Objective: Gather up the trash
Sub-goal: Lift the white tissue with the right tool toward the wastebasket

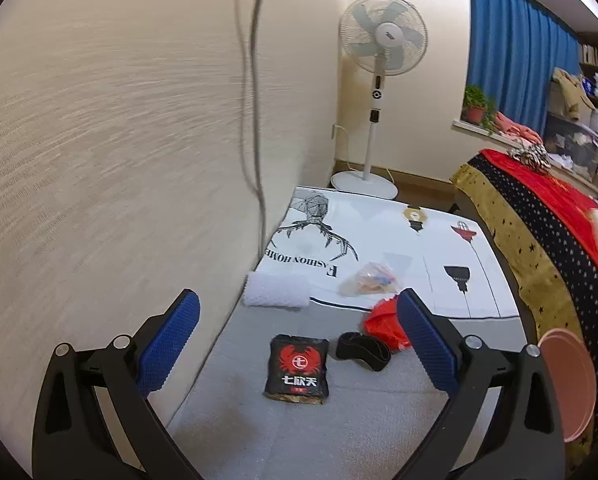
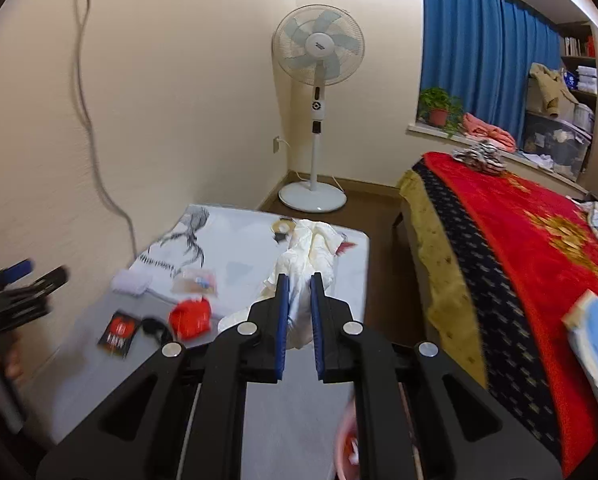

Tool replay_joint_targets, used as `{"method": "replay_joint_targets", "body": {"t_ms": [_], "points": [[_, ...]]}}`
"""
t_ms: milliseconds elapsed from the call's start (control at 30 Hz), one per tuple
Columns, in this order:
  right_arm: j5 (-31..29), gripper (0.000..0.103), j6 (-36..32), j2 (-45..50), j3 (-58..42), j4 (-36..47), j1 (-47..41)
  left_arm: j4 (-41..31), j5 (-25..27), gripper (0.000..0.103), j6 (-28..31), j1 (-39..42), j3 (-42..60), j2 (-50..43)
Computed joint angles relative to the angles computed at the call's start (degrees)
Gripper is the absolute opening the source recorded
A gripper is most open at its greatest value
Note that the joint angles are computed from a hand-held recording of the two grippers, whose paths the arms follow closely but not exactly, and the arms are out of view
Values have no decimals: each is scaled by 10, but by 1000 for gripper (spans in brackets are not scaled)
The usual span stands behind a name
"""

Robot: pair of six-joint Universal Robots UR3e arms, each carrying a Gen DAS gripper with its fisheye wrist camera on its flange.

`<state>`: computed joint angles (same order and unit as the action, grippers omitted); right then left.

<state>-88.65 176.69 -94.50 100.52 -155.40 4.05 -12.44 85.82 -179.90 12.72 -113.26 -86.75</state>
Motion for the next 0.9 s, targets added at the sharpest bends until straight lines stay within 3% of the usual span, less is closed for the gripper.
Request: {"method": "replay_joint_targets", "body": {"t_ms": [133,233,400,433,567,733,900], "points": [[25,11,7,-121,112,7,-39,18,-17,96,-15,-18,-3,-12],[53,11,9,-159,167,-6,-71,75,-16,96,-37,-43,0,-52],[78,11,-12,-154,186,-19,-97,222,59,94,-40,-117,16,-181],[88,11,-15,-156,188,-13,-107,227,71,89,-41,-128,30,-209],[108,11,-36,-168,199,3,-134,232,37,76,-71,-127,53,-277],[120,11,-44,-166,201,19,-156,217,3,52,-27,-118,84,-328],[134,11,-45,-158,194,31,-165,140,-18,46,-40,-101,126,-346]]}}
